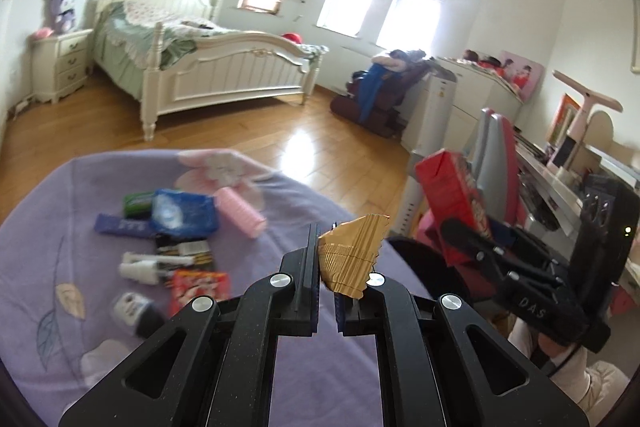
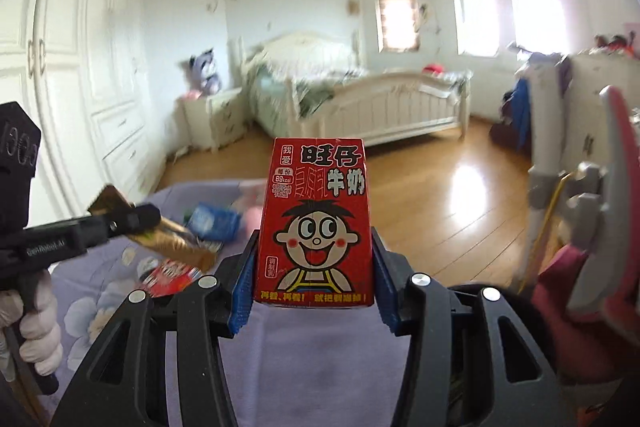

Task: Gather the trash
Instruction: 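Grasp the red milk box with the right tool, carry both items to the bin, release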

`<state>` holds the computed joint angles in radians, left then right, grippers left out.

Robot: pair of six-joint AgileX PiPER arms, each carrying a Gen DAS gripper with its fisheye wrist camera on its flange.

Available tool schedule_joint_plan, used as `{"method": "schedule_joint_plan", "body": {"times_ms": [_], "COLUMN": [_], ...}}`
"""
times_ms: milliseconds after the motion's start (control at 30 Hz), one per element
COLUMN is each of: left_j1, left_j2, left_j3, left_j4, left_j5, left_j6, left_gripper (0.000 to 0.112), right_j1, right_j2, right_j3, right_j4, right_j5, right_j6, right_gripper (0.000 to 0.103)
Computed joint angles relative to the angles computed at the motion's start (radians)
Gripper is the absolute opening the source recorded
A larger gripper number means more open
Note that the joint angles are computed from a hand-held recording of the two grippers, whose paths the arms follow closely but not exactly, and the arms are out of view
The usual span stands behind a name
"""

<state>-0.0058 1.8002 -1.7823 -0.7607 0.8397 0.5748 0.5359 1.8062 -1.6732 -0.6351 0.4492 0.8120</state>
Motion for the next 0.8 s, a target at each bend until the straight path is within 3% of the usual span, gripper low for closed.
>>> {"method": "schedule_joint_plan", "body": {"times_ms": [100, 267, 367, 533, 800], "left_j1": [-0.074, -0.192, -0.26, -0.341, -0.396], "left_j2": [0.025, 0.092, 0.135, 0.207, 0.371], "left_j3": [-0.057, -0.169, -0.219, -0.272, -0.414], "left_j4": [0.038, 0.107, 0.128, 0.112, 0.14], "left_j5": [-0.004, 0.0, -0.005, -0.013, 0.047], "left_j6": [-0.034, -0.109, -0.126, -0.129, -0.211], "left_gripper": [0.007, 0.007, 0.007, 0.007, 0.007], "right_j1": [-0.02, -0.077, -0.093, -0.111, -0.179], "right_j2": [-0.057, -0.108, -0.12, -0.138, -0.104], "right_j3": [0.087, 0.199, 0.25, 0.335, 0.396], "right_j4": [-0.187, -0.325, -0.415, -0.461, -0.363], "right_j5": [-0.01, 0.003, 0.053, 0.089, 0.032], "right_j6": [0.196, 0.354, 0.436, 0.493, 0.463], "right_gripper": [0.049, 0.049, 0.049, 0.049, 0.049]}}
